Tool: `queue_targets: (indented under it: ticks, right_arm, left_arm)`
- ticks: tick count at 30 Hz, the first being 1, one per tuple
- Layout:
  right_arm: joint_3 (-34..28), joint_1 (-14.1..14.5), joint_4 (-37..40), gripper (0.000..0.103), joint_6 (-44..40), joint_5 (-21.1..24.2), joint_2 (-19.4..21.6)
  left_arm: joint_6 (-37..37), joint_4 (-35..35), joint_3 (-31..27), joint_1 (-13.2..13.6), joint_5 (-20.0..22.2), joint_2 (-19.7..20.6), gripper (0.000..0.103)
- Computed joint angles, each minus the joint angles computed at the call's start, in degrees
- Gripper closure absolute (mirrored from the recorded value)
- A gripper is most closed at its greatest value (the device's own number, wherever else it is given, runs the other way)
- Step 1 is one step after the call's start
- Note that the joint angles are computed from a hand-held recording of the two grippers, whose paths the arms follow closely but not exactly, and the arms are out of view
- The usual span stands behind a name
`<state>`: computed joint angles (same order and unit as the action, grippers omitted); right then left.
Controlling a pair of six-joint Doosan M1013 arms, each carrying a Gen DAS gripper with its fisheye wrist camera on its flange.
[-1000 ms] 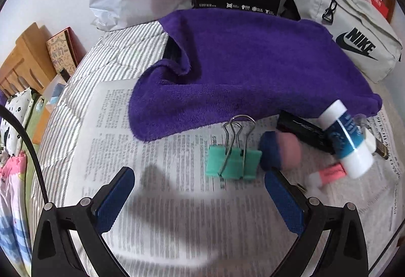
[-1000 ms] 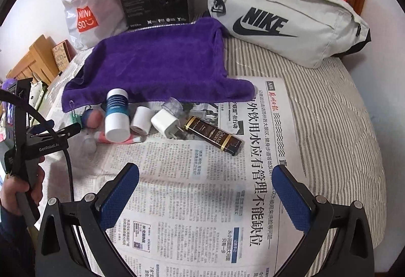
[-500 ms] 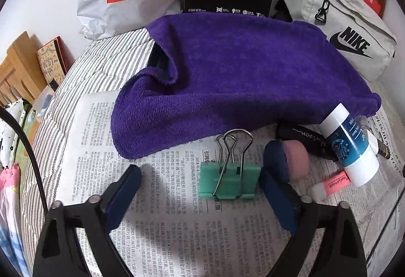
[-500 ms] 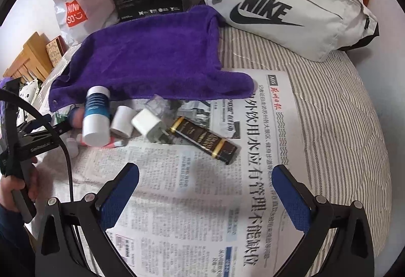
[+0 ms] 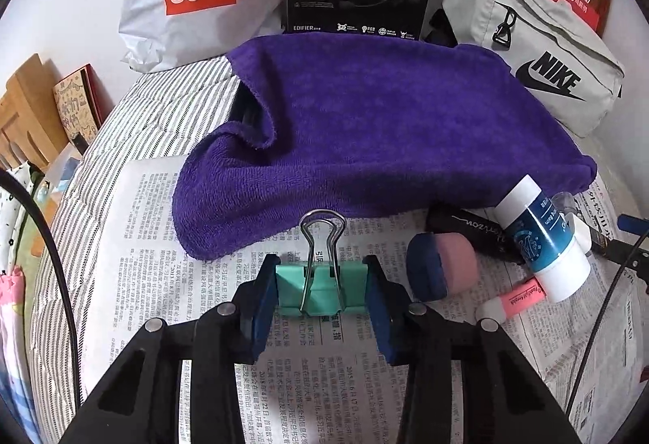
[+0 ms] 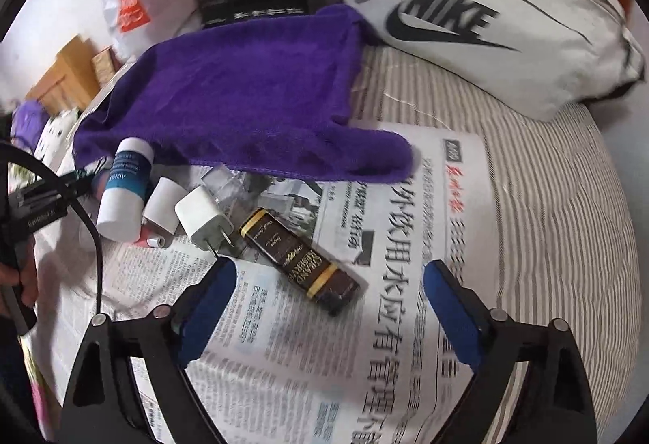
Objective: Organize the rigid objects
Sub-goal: 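Grasp the teal binder clip with the left gripper while the right gripper grasps the gold lip balm tube, then carry the clip and tube onto the purple towel and open both grippers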
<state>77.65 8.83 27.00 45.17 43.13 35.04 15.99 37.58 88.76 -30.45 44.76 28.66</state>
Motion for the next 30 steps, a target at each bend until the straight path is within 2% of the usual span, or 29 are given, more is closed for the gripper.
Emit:
queue_targets:
  ticks: [4,7,11,12,13,15,18,22,30]
  right_arm:
    - [-1.46,0.36,-1.26,0.025,-3.01,1.59,1.11]
    - [-1.8,0.89,-3.03,0.035,-4.92,0.82,1.63]
    - [-1.59,0.71,-0.15,0.042,-6.96,-0.23,1.82]
    - [-1.64,0.77,-0.51,0.049,-5.36,-0.98,1.84]
    - [-1.76,0.78,-1.58,0.066,-2.33,-1.97,1.86]
    - [-3.15,0.44,-2.52,0.076,2.07,-0.24,2.46]
    - [-4.23,0.35,-3.61,0.077,2.74,1.92,2.8]
    - [-3.09,1.04,-6.83,0.076,2.7,0.5,2.02]
    - [-2.89,0.82,-6.22,0.077,3.16,0.59,1.88]
  left_arm:
    - [-0.67,-0.53,-0.04,0.1,-0.21,-0.01,0.064]
    - [-0.67,-0.51,-0.04,0.09,-0.18,0.01,0.064]
    - [-0.54,-0.6,-0.08,0.1,-0.08,0.03,0.064]
    - [-0.87,-0.42,0.0,0.1,-0.19,-0.01,0.064]
    - [-1.47,-0.25,0.14,0.11,-0.38,-0.08,0.064]
    - [-1.89,0.06,0.28,0.07,-0.49,-0.13,0.064]
    - [-1.65,-0.21,0.08,0.07,-0.18,-0.06,0.064]
    - [-0.62,-0.8,-0.06,0.18,-0.16,-0.03,0.064]
    - [-0.65,0.12,-0.49,-0.18,1.05,0.37,0.064]
